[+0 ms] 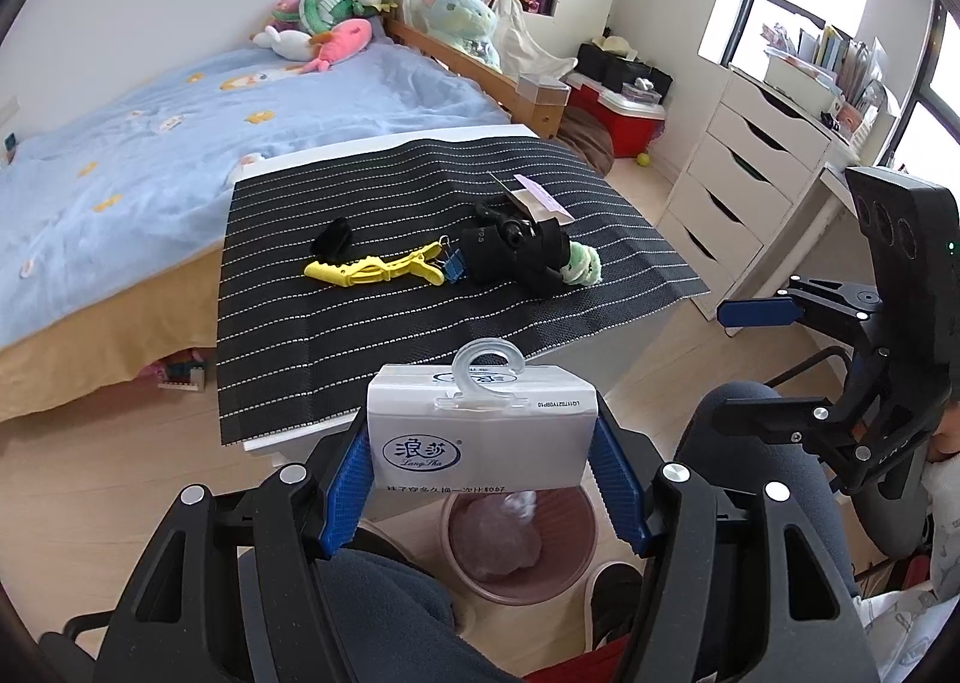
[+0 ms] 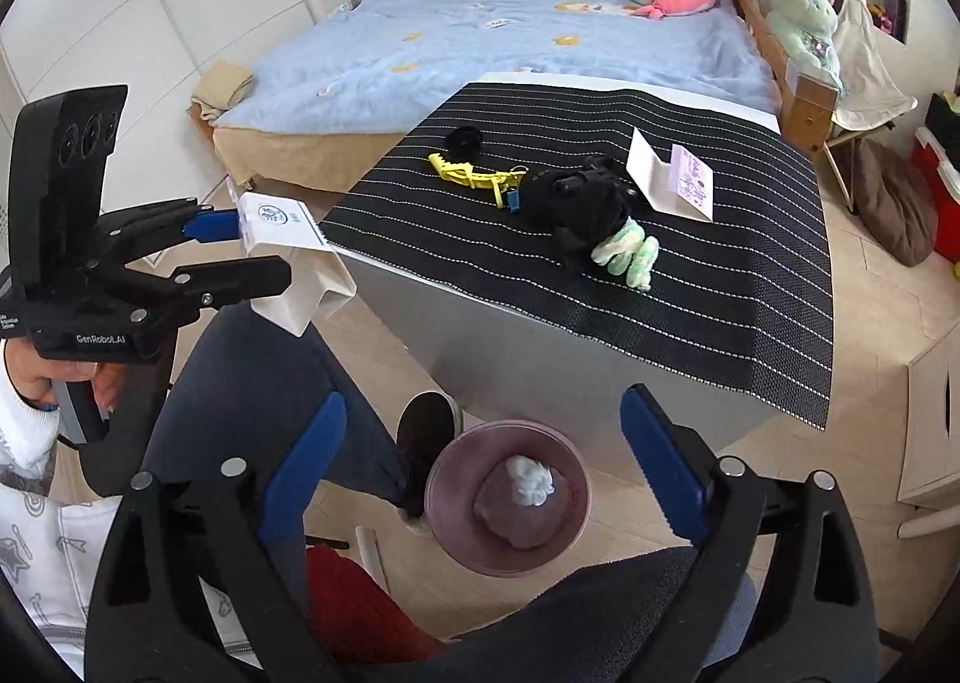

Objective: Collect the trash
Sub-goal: 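Lower the tissue box over the pink bin and open the left tool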

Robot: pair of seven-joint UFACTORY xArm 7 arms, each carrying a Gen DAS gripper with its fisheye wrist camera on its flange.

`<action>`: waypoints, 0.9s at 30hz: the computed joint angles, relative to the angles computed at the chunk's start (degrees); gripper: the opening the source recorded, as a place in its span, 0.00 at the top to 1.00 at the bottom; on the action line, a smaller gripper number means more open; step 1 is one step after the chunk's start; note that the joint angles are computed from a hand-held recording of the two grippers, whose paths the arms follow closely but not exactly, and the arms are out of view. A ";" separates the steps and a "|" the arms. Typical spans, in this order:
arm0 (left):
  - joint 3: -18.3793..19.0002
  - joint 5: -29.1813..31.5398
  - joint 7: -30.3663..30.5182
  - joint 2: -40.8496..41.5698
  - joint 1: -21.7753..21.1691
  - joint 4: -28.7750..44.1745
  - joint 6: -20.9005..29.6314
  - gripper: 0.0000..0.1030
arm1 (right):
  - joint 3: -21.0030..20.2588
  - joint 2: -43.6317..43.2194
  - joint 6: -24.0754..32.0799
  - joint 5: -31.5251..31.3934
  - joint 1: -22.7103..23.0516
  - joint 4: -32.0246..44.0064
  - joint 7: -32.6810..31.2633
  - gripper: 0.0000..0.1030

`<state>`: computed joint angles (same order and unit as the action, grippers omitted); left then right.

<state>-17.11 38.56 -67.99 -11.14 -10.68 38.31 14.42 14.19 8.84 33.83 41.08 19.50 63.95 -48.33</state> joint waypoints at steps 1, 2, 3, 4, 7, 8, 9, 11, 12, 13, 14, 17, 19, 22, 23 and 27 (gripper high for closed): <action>0.10 -0.19 0.29 0.12 -0.13 0.09 -0.10 0.38 | -0.07 -0.07 -0.19 0.06 -0.05 -0.11 0.19 0.08; 0.13 -0.28 0.52 0.30 -0.23 0.24 -0.21 0.38 | -0.08 -0.19 -0.36 0.17 -0.09 -0.29 0.19 0.08; 0.23 -0.47 0.80 0.36 -0.36 0.27 -0.31 0.38 | -0.15 -0.30 -0.55 0.17 -0.11 -0.42 0.36 0.07; 0.33 -0.71 1.17 0.57 -0.51 0.43 -0.43 0.38 | -0.25 -0.37 -0.75 -0.04 -0.10 -0.51 0.77 0.07; 0.45 -0.96 1.80 1.13 -0.86 0.73 -0.77 0.38 | -0.40 -0.92 -1.47 -0.35 -0.11 -0.95 1.34 0.07; 0.48 -0.97 2.03 1.44 -0.97 0.95 -0.84 0.38 | -0.46 -1.07 -1.76 -0.46 -0.10 -1.03 1.58 0.07; 0.56 -1.19 2.41 1.71 -1.23 1.17 -0.87 0.38 | -0.54 -1.22 -2.04 -0.59 -0.09 -1.13 1.89 0.07; 0.60 -1.18 2.82 2.35 -1.65 1.66 -1.01 0.38 | -0.63 -1.62 -2.37 -0.37 -0.21 -1.46 1.90 0.07; 0.61 -1.09 2.89 2.71 -1.87 1.93 -0.95 0.38 | -0.75 -1.73 -2.67 -0.62 -0.19 -1.61 2.22 0.07; 0.71 -1.08 3.02 3.12 -2.15 2.19 -0.96 0.38 | -0.89 -1.89 -3.14 -1.03 -0.15 -1.83 2.73 0.07; 0.84 -1.07 3.07 3.42 -2.44 2.37 -1.02 0.38 | -0.96 -2.06 -3.44 -1.08 -0.20 -2.03 2.86 0.07; 1.32 -1.37 3.88 4.32 -3.56 3.15 -0.93 0.38 | -1.20 -2.73 -4.00 -0.43 -0.54 -2.69 2.70 0.07; 1.56 -1.44 4.46 4.75 -4.30 3.73 -0.83 0.38 | -1.43 -3.12 -4.26 -0.04 -0.74 -3.04 2.57 0.07; 1.84 -1.40 5.10 5.55 -5.34 4.78 -0.59 0.38 | -1.84 -3.60 -4.65 0.34 -1.05 -3.48 2.62 0.07; 1.97 -1.61 5.53 5.76 -5.75 5.12 -0.48 0.38 | -1.97 -3.77 -4.78 0.60 -1.16 -3.62 2.58 0.07; 2.49 -2.26 6.84 6.27 -6.94 5.84 -0.93 0.35 | -2.38 -4.37 -5.03 1.55 -1.46 -4.12 2.26 0.07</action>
<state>-14.63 36.31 -61.15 -4.88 -17.62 44.15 13.49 11.81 4.47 28.80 42.63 18.04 59.83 -46.07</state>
